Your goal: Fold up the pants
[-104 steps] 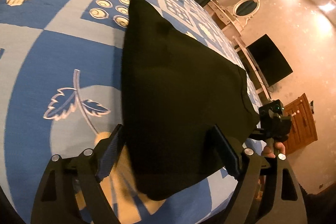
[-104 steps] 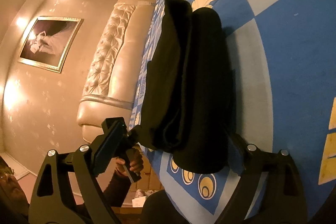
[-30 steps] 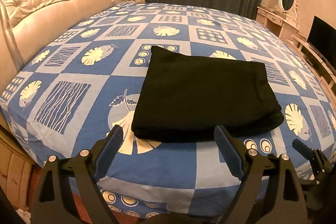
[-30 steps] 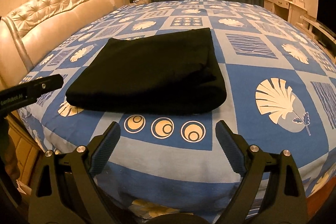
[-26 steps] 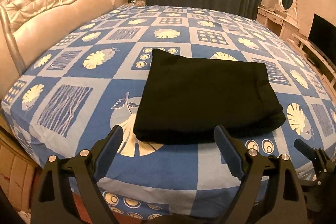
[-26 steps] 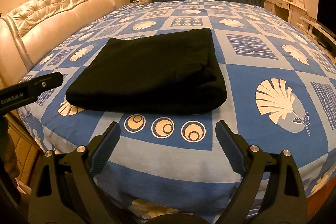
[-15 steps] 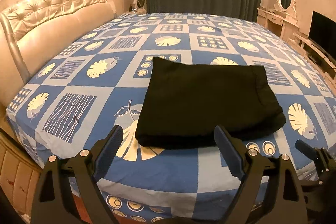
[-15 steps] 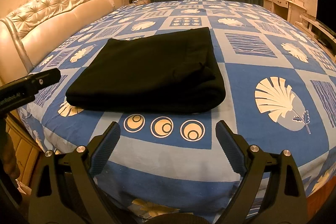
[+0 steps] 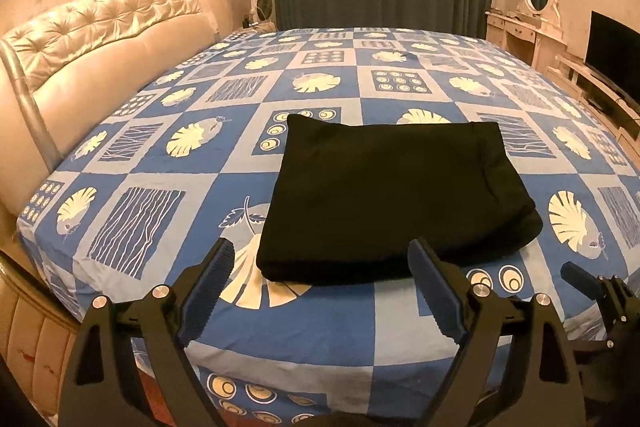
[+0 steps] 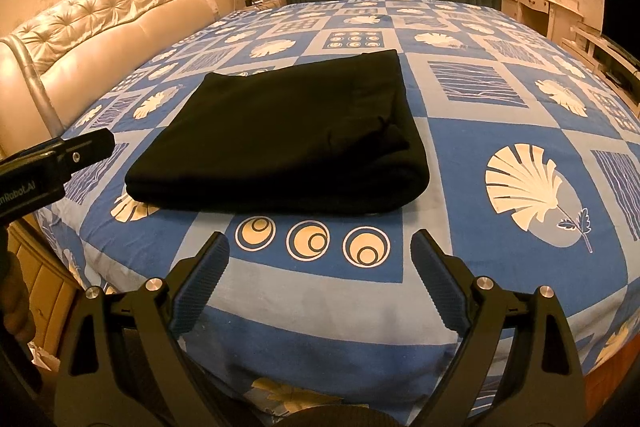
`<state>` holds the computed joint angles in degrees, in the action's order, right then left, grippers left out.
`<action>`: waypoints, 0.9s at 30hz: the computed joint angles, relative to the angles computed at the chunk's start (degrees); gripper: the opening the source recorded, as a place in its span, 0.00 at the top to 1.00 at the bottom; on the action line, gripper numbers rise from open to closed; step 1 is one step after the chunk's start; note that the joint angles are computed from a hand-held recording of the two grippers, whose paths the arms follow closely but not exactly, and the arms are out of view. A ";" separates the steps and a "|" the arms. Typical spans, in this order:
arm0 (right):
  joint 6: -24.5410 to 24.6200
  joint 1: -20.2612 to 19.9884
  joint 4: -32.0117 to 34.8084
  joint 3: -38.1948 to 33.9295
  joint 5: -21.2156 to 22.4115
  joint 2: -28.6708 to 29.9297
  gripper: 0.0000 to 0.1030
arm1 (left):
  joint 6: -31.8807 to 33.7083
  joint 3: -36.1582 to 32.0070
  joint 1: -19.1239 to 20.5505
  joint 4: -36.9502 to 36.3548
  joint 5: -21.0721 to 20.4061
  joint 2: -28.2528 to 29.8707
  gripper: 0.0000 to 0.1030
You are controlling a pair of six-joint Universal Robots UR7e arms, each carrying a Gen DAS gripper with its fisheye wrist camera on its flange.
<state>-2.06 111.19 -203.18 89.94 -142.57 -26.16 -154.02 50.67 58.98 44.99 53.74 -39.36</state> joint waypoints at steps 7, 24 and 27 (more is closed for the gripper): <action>0.03 -0.07 -0.07 0.07 0.11 -0.02 0.10 | -1.52 -1.44 0.14 3.26 0.80 0.96 0.15; -0.52 -0.03 -2.02 1.26 -0.04 -1.49 0.10 | -1.86 -2.45 0.52 5.09 -2.61 1.52 0.15; -0.36 -0.03 -1.79 1.88 -0.01 -2.41 0.10 | -3.24 -3.76 0.84 7.22 -2.89 2.14 0.15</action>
<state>-2.42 111.16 -204.98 91.81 -142.58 -28.58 -157.26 46.91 59.83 52.21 50.85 -37.22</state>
